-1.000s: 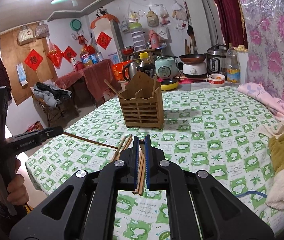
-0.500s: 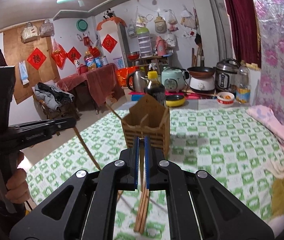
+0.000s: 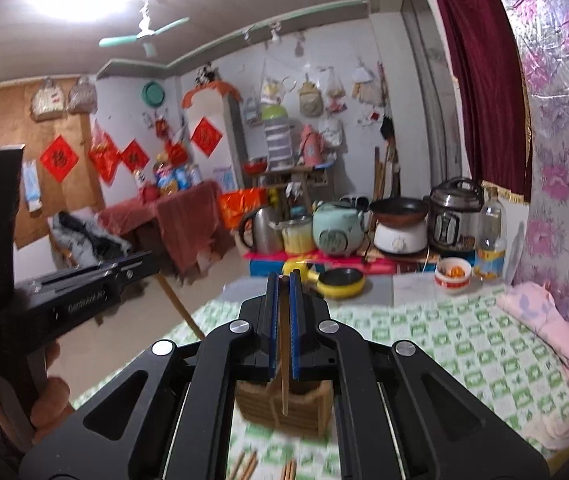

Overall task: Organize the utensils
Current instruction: 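Carry both chopsticks into the wooden holder and open both tools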

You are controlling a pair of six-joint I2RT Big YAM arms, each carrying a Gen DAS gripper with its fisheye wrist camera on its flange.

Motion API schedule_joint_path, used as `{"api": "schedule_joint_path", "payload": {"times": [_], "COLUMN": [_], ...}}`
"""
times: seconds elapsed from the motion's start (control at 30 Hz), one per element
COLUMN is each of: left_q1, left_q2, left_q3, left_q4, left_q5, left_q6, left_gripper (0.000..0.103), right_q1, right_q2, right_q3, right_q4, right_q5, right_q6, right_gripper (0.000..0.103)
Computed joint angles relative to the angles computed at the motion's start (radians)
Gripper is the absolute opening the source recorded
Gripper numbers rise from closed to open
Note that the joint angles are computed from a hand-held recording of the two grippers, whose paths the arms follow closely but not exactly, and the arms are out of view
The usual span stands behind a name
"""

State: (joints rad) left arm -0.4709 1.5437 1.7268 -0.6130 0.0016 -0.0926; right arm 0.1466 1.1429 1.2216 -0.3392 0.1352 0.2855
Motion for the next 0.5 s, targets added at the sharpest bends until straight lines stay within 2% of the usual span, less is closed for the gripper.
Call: {"api": "schedule_joint_path", "payload": {"times": [0.1, 0.17, 0.2, 0.23, 0.27, 0.3, 0.4, 0.5], "left_q1": [0.004, 0.010, 0.012, 0.014, 0.015, 0.017, 0.028, 0.038], "left_q2": [0.055, 0.077, 0.088, 0.105, 0.117, 0.114, 0.079, 0.031], "left_q3": [0.032, 0.024, 0.018, 0.019, 0.017, -0.005, -0.084, -0.156], "left_q4": [0.035, 0.049, 0.046, 0.018, -0.011, -0.010, 0.018, 0.017], "left_q5": [-0.017, -0.002, 0.002, 0.003, 0.001, -0.007, -0.024, -0.018], "left_q6": [-0.008, -0.014, -0.019, -0.020, -0.020, -0.026, -0.025, -0.036], "left_gripper": [0.006, 0.006, 0.010, 0.030, 0.044, 0.062, 0.072, 0.084], "right_q1": [-0.011, -0.013, -0.010, -0.010, -0.011, -0.013, -0.003, 0.013], "right_q2": [0.067, 0.103, 0.126, 0.139, 0.144, 0.139, 0.094, 0.028], "right_q3": [0.034, 0.036, 0.040, 0.038, 0.029, 0.014, -0.044, -0.102], "right_q4": [0.026, 0.024, 0.003, -0.020, -0.034, -0.035, -0.023, -0.016], "right_q5": [0.001, -0.007, -0.012, -0.015, -0.030, -0.043, -0.039, -0.027], "right_q6": [0.004, 0.000, -0.005, -0.003, 0.001, 0.005, 0.015, 0.024], "right_gripper": [0.006, 0.007, 0.010, 0.012, 0.012, 0.013, 0.016, 0.028]}}
